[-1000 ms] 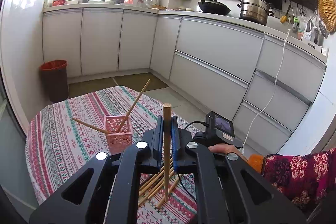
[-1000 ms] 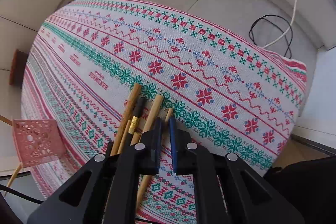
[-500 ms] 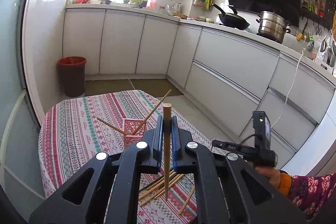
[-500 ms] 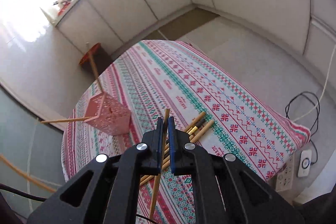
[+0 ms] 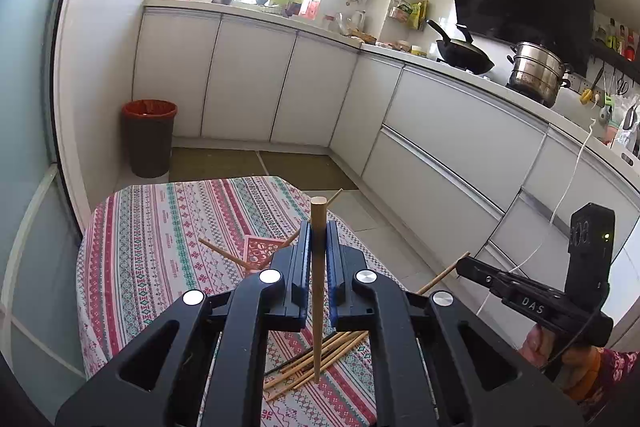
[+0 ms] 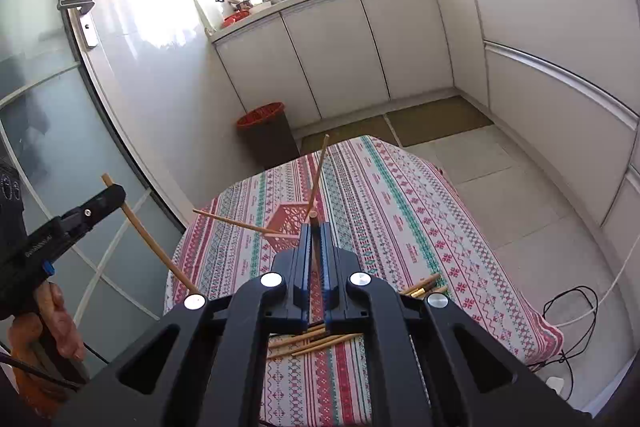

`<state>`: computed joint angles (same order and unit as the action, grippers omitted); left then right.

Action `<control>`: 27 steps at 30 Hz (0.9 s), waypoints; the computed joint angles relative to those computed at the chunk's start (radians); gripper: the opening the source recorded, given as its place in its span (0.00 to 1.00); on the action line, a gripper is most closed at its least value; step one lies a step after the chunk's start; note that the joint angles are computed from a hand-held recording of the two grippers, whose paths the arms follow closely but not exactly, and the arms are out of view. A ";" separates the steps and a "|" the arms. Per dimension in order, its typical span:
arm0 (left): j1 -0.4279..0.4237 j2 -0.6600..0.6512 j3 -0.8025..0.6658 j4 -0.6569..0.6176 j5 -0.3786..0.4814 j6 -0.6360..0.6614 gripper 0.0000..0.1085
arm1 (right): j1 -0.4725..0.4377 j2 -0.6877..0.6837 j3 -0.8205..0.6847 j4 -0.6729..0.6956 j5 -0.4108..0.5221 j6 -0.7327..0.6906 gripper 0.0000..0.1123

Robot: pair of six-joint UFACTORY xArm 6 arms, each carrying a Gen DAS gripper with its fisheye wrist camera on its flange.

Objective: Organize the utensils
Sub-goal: 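Drop the right gripper's chopstick into the pink holder while the left carries its chopstick over it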

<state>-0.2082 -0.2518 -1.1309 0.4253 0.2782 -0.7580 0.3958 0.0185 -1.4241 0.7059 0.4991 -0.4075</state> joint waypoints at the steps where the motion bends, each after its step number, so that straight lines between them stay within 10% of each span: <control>1: 0.003 0.010 -0.017 0.002 0.004 0.000 0.06 | 0.002 0.005 -0.024 -0.004 0.007 0.002 0.04; 16: 0.093 0.305 -0.410 0.066 0.032 -0.015 0.06 | -0.005 0.424 -0.740 -0.077 0.119 0.154 0.00; 21: 0.109 0.284 -0.376 0.090 -0.039 -0.049 0.06 | -0.042 0.420 -0.694 -0.136 0.105 0.242 0.05; 24: 0.112 0.229 -0.314 0.146 -0.086 -0.115 0.06 | -0.082 0.499 -0.752 -0.226 0.288 0.313 0.38; 27: 0.116 0.172 -0.255 0.207 -0.116 -0.191 0.06 | -0.102 0.707 -0.985 -0.277 0.540 0.359 0.40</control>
